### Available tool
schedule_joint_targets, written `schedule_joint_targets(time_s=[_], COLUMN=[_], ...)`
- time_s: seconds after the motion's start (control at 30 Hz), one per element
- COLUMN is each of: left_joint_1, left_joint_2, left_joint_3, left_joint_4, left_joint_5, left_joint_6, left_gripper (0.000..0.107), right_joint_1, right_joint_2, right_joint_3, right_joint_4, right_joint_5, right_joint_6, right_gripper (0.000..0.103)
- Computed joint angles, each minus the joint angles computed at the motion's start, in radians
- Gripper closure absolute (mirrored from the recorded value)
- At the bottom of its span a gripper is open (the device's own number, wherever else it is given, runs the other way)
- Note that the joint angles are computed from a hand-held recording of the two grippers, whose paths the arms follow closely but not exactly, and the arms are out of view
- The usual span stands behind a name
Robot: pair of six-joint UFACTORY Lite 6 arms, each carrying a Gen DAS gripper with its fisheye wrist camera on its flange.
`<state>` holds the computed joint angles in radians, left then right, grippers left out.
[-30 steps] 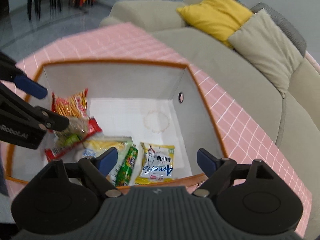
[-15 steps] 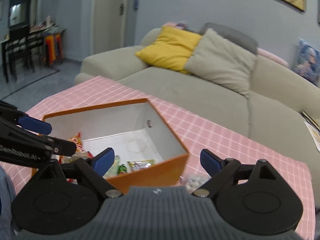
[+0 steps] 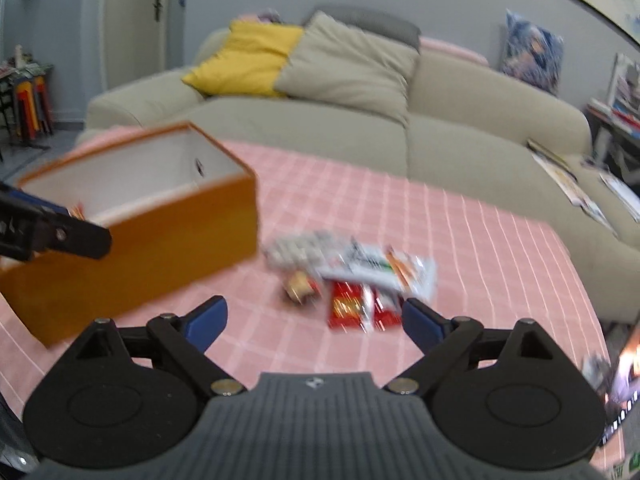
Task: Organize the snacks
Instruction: 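Lift both tools out of the box and move back over the snacks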
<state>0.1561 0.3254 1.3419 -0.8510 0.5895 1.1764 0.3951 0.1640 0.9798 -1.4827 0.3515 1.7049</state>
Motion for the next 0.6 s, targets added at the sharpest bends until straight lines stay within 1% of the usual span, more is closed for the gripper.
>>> schedule_joint_targets(time_s=[0.03,0.1,0.23,0.3,0.47,0.6], left_joint_1=[-0.013,-0.047,-0.109,-0.131,-0.178,-0.210], left_joint_2=[-0.011,0.007,0.064,0.101,0.206,0.304], left_joint_3=[-0.030,-0.038,-0.022,0.007,0.115,0.227], left_joint_4=[-0.020,-0.036,-0.059,-0.070,-0.074,-0.026], left_joint_5=[-0.013,-0.035,-0.082,-0.093,-0.115,-0.117], left_joint_6=[0.027,0.055,0.082,0.089,0.094,0.036], left_gripper=[0.032,0.032,0.032,0.032,0.032,0.032], right_joint_1=[-0.003,-0.032,-0.092,-0.129,-0.201,-0.251], right_joint_2=[-0.014,-0.004,0.041,0.069,0.154,0.230], right_joint_3=[-0.043,-0.074,-0.076,-0.069,-0.004,0.067], right_joint_4=[-0.047,-0.124,-0.209,-0.261,-0.323,-0.349], right_joint_5=[0.008,0.000,-0.020,-0.030,-0.052,-0.074], right_joint_6=[0.052,0.122,0.176,0.204,0.213,0.185], right_gripper=[0.012,0.012,0.012,0.013,0.015,0.019])
